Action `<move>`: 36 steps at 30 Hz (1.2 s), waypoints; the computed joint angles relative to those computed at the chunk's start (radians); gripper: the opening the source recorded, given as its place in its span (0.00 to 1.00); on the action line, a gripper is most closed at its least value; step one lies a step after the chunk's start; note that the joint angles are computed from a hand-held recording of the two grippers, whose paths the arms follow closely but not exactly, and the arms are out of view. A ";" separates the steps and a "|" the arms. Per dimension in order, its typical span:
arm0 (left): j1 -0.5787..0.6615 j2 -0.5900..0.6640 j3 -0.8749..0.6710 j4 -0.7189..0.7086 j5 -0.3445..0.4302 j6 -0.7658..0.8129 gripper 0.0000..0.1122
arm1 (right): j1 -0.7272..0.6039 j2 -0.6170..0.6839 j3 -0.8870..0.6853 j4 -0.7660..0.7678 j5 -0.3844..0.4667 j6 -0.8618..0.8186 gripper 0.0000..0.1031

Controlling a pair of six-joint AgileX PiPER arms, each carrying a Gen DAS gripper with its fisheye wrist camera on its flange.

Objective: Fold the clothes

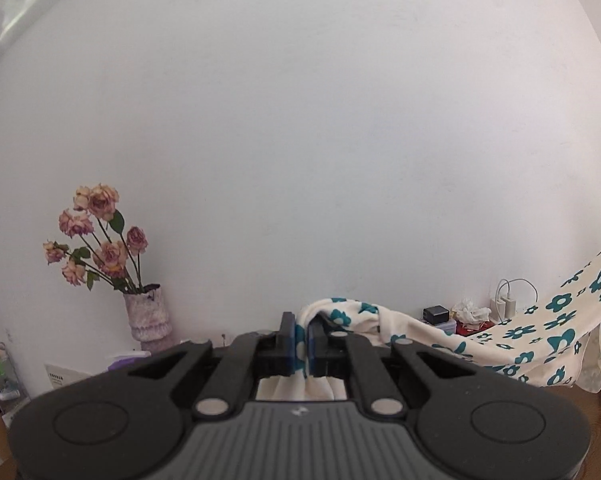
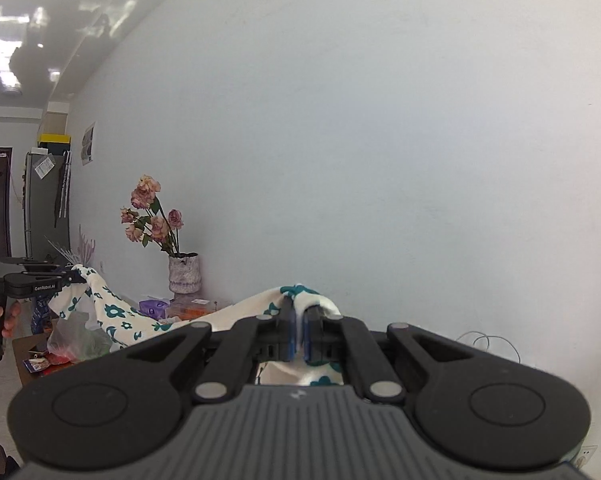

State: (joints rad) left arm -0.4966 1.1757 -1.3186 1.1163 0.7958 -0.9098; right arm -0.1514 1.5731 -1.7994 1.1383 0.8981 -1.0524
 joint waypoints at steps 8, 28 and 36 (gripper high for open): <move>0.181 0.356 -0.251 -0.461 -0.004 0.369 0.06 | 0.083 0.260 -0.275 -0.418 0.109 0.415 0.03; 0.240 0.579 -0.036 -0.568 -0.375 0.629 0.72 | 0.194 0.408 0.085 -0.698 -0.283 0.215 0.61; 0.220 0.615 0.039 -0.482 -0.381 0.607 0.72 | 0.217 0.519 0.042 -0.761 -0.250 0.390 0.61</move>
